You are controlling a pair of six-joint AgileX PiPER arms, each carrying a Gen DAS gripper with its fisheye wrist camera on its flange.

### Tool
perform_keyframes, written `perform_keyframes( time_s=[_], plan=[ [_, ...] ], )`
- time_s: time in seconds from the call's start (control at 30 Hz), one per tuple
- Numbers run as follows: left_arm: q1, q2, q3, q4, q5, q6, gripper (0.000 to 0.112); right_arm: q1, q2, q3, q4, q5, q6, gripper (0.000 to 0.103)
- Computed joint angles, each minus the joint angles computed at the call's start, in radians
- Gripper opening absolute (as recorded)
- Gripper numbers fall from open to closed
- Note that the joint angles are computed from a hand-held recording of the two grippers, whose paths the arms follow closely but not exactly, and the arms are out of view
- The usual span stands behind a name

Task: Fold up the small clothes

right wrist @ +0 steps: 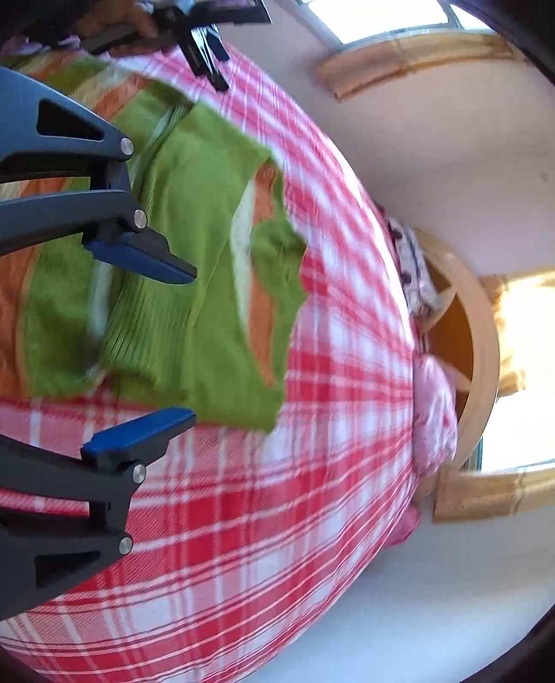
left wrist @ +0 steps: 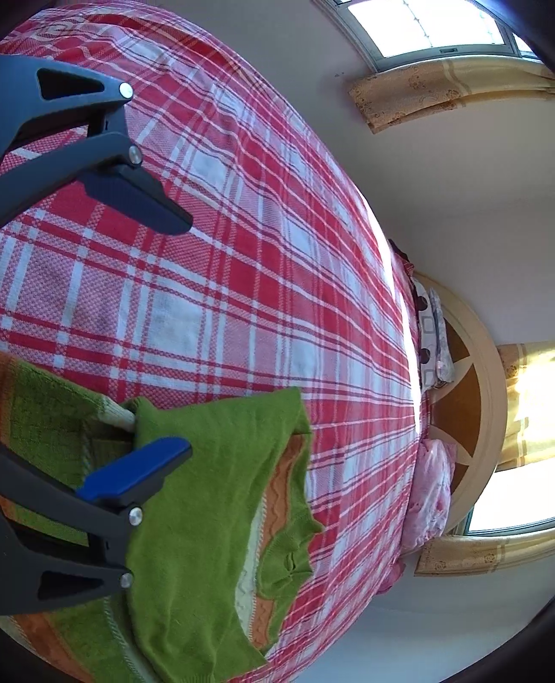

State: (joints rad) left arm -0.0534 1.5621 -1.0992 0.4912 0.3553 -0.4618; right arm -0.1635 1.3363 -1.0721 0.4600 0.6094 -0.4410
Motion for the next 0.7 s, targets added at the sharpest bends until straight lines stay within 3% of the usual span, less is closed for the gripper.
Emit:
perform_keyframes(
  time_s=[0.13,0.2,0.27,0.37,0.5,0.7],
  plan=[
    [-0.048,0.056,-0.062,0.127,0.027,-0.129,0.103,0.089,0.123,-0.108,-0.029,0.088,0.054,0.059],
    [-0.071,0.099,-0.079,0.192,0.064,-0.178,0.103,0.116,0.159,-0.096,-0.105,0.072,0.137,0.037],
    [-0.075,0.124,-0.071,0.207,0.082,-0.182,0.103,0.137,0.153,-0.020,-0.175,0.039,0.177,0.032],
    [-0.049,0.128,-0.049,0.090,0.071,-0.062,0.103,0.173,0.060,0.143,-0.243,-0.081,0.166,0.031],
    [-0.038,0.135,-0.058,-0.002,0.074,0.026,0.103,0.183,0.029,0.135,-0.301,-0.025,0.208,0.031],
    [-0.061,0.122,-0.028,0.114,0.066,-0.080,0.103,0.123,0.033,0.074,-0.107,-0.048,0.098,0.034]
  ],
)
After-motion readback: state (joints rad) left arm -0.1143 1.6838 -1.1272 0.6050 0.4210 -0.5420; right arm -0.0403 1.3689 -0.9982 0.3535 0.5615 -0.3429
